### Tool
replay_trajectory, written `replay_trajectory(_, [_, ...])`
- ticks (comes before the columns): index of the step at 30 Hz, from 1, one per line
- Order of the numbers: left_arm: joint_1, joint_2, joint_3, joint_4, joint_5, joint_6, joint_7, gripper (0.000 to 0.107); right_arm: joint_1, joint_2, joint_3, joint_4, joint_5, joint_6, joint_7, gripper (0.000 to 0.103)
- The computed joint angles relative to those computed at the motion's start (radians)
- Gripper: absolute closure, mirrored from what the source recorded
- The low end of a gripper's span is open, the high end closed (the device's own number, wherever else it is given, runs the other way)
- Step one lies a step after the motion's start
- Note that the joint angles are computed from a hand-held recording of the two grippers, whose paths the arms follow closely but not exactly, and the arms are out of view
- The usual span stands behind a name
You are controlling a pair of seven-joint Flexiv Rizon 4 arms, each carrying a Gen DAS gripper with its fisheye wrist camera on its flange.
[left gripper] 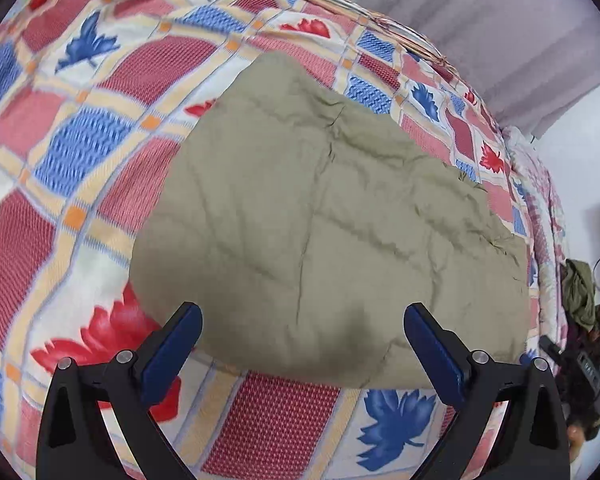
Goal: Fold large clothes
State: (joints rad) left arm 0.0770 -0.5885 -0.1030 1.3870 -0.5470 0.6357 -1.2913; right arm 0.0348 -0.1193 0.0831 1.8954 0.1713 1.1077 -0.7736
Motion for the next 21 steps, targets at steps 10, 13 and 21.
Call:
replay_trajectory(10, [0.038,0.01,-0.04,0.155,-0.195,0.015,0.031,0.005,0.018,0.073,0.029,0.21,0.328,0.196,0.097,0.033])
replay_trajectory(13, [0.025,-0.031,-0.048,0.11,-0.203,0.032,0.015,0.005,0.009,0.03,0.047,0.172,0.479,0.251,-0.004,0.033])
replay_trajectory(21, [0.01,-0.14,-0.062,-0.017,-0.166,0.029,-0.077,0.005,-0.04,-0.074,0.089,0.058,0.594,0.247,-0.119,0.033])
